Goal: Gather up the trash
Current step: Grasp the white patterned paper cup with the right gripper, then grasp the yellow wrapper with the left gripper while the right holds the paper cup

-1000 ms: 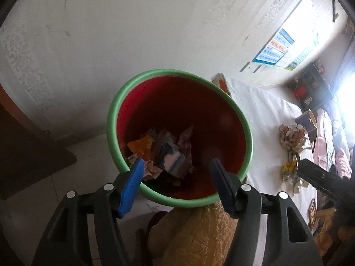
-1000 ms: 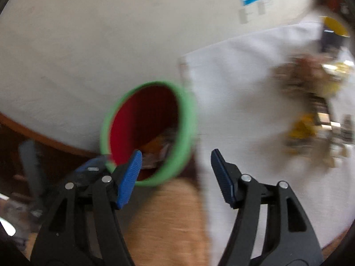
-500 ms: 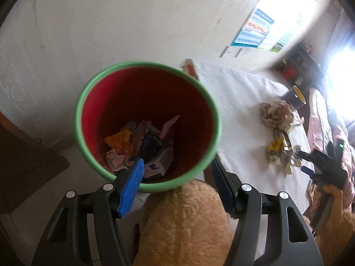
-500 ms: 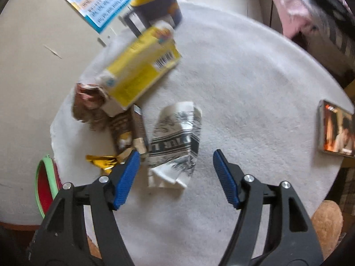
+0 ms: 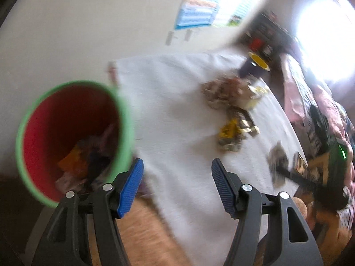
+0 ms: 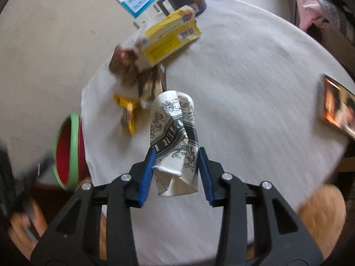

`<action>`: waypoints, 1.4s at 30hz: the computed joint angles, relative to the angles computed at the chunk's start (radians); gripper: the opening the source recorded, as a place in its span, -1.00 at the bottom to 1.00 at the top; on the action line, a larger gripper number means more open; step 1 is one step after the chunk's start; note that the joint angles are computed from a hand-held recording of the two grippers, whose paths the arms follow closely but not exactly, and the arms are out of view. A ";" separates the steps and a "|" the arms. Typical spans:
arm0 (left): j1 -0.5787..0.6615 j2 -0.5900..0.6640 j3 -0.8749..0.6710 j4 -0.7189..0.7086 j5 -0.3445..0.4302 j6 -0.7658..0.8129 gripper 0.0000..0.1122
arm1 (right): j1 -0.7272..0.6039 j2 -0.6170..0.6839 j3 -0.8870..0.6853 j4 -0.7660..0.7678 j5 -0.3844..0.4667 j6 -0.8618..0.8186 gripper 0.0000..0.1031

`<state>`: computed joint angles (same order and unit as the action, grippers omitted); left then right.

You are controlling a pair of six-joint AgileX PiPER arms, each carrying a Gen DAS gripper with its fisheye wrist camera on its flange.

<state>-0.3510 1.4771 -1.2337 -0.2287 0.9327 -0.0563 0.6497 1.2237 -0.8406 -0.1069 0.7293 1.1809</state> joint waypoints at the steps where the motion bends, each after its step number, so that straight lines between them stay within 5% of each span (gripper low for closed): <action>1: -0.035 0.040 -0.030 -0.004 -0.005 -0.005 0.08 | 0.075 -0.032 0.020 -0.063 0.035 0.094 -0.26; 8: -0.218 0.261 -0.230 0.060 -0.026 -0.054 0.08 | 0.202 -0.104 0.157 -0.083 0.042 0.255 -0.23; 14: -0.250 0.417 -0.369 0.073 0.029 -0.135 0.05 | 0.202 -0.086 0.147 -0.088 0.042 0.227 -0.22; 20: -0.249 0.504 -0.437 0.074 0.093 -0.164 -0.20 | 0.205 -0.094 0.149 -0.087 0.045 0.220 -0.22; 22: -0.249 0.499 -0.428 0.075 0.086 -0.158 -0.31 | 0.202 -0.087 0.144 -0.087 0.047 0.216 -0.22; 26: -0.258 0.451 -0.377 0.078 0.065 -0.111 -0.89 | 0.207 -0.076 0.130 -0.091 0.061 0.214 -0.20; 37: -0.210 0.225 -0.112 0.095 0.031 -0.052 -0.90 | 0.222 -0.054 0.111 -0.107 0.084 0.206 -0.19; 42: -0.178 0.187 -0.045 0.075 0.013 -0.040 -0.56 | 0.231 -0.045 0.102 -0.114 0.088 0.204 -0.19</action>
<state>-0.5291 1.6636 -1.2790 -0.1535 0.9458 -0.0964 0.8804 1.1791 -0.7383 -0.2214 0.8169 1.3853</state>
